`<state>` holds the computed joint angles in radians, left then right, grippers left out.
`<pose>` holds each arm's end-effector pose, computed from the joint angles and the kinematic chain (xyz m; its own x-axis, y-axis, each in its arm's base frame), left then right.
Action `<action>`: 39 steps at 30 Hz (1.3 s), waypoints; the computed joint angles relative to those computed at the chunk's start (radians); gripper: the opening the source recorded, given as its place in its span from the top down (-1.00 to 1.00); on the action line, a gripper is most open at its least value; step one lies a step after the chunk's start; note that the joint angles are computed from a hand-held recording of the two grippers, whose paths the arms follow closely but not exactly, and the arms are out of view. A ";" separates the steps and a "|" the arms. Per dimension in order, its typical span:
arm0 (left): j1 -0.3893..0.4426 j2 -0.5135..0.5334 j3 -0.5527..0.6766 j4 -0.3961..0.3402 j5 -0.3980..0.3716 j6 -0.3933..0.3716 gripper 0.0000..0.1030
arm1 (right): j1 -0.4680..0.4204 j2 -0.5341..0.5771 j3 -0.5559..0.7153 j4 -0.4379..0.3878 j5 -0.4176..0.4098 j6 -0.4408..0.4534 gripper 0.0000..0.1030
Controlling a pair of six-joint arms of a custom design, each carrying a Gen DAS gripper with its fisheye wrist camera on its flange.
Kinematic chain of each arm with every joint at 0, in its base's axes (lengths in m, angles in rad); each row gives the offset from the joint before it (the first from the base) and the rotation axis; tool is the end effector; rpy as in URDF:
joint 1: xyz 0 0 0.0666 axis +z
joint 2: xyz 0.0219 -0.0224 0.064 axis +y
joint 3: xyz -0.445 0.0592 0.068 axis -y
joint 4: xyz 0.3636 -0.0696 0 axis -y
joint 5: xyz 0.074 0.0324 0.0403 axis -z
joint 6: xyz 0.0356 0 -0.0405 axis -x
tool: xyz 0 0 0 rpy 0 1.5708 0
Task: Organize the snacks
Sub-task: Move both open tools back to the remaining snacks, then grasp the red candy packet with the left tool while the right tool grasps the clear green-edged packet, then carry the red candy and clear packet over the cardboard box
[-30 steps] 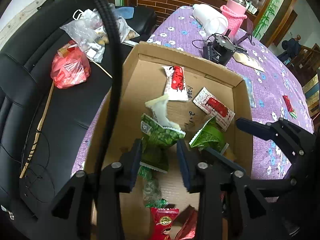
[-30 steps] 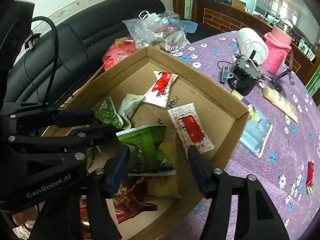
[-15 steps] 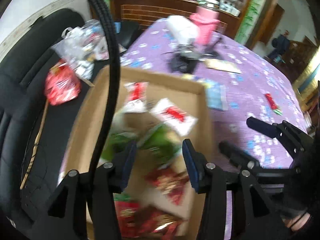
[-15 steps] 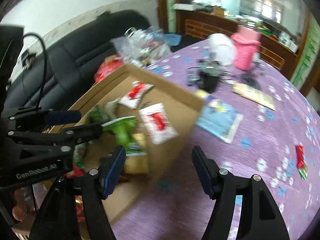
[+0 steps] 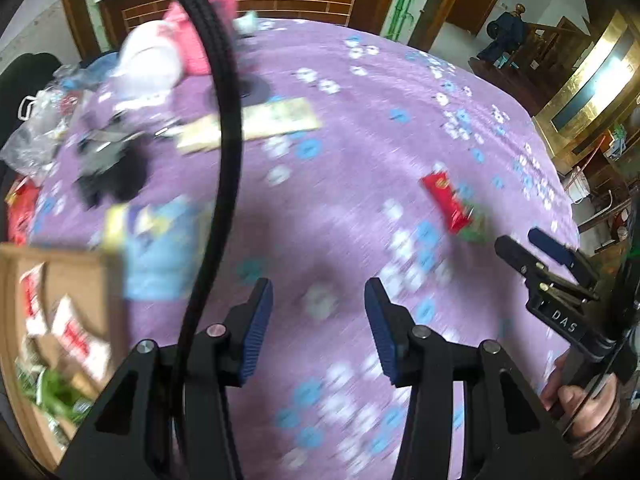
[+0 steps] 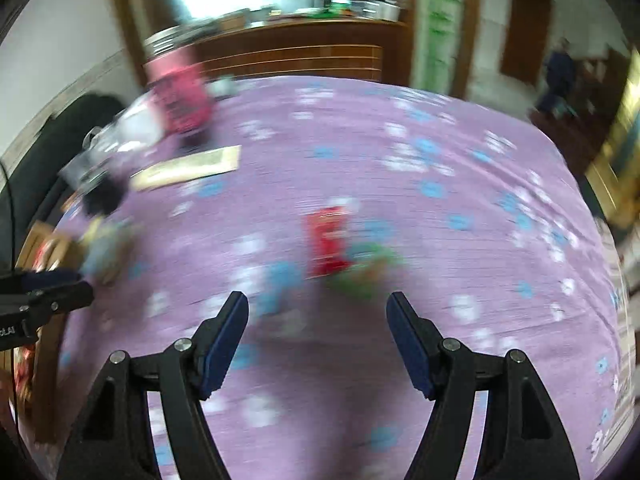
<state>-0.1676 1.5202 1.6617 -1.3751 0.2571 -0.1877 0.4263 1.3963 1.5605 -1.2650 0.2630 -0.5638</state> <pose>0.4549 -0.0865 0.5274 -0.8685 0.3300 -0.3698 0.4136 0.8937 -0.1740 0.3857 0.1646 0.5434 -0.8422 0.1843 -0.5067 0.1869 0.9813 0.0461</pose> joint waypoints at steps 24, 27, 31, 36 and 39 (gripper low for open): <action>-0.277 0.314 0.343 -0.173 -0.077 0.232 0.04 | -0.142 0.026 -0.063 0.004 -0.119 0.253 0.34; -0.290 0.326 0.332 -0.166 -0.102 0.246 0.04 | -0.144 0.022 -0.069 0.011 -0.127 0.264 0.34; -0.307 0.313 0.301 -0.120 -0.162 0.233 0.60 | -0.148 0.015 -0.076 0.019 -0.139 0.278 0.34; -0.297 0.307 0.292 -0.114 -0.138 0.231 0.63 | -0.150 0.006 -0.084 0.028 -0.151 0.291 0.40; -0.302 0.286 0.263 -0.090 -0.158 0.211 0.63 | -0.142 -0.012 -0.100 0.039 -0.147 0.298 0.44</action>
<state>-0.4692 1.8062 1.9246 -1.4654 0.0987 0.0230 0.2848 1.3847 1.4605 -1.2255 0.1157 -0.2659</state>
